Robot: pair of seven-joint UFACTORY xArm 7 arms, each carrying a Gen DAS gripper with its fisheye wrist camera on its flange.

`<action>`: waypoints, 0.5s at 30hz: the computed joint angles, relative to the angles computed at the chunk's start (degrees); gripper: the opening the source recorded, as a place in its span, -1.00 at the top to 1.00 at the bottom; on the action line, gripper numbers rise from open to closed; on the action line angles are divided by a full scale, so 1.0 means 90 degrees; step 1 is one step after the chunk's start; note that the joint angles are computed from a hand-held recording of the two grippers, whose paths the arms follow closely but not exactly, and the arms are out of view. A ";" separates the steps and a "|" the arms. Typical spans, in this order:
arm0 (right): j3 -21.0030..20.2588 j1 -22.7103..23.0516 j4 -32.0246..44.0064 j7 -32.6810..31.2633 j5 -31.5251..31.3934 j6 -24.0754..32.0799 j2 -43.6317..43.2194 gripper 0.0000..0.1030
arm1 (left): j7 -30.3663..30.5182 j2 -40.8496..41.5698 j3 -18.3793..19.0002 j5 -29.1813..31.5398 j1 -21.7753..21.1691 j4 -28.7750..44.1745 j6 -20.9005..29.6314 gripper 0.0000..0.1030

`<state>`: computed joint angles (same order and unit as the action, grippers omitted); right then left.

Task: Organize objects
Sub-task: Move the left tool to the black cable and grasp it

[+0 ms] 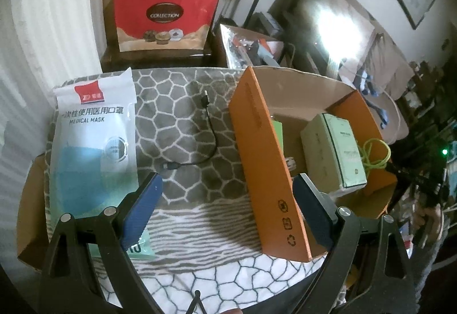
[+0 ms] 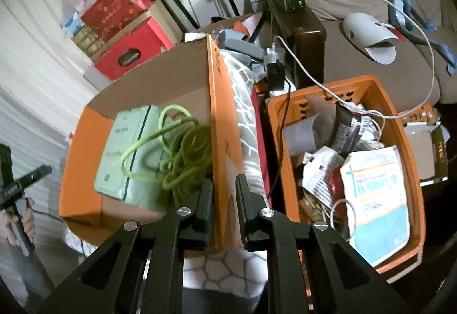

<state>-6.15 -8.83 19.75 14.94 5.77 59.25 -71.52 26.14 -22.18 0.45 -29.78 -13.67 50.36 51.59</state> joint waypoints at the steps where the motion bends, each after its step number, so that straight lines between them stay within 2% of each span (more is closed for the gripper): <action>1: 0.0023 0.0008 0.0020 -0.0005 -0.0021 0.0051 0.0003 0.79 | 0.0000 0.0016 0.0007 -0.0009 0.0003 0.0004 0.0004 -0.77; 12: 0.0608 0.0074 -0.0011 0.0186 -0.0533 0.0099 -0.0099 0.85 | -0.0013 0.0147 -0.0032 0.0116 0.0082 -0.0074 -0.0198 -0.77; 15: 0.0628 0.0111 -0.0076 0.0290 -0.0606 0.0082 -0.0220 0.86 | -0.0044 0.0237 -0.0001 0.0096 0.0116 -0.0065 -0.0241 -0.77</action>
<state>-0.50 -7.83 19.07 17.54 0.32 59.98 -73.50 25.75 -20.04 0.43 -28.92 -12.62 49.77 49.42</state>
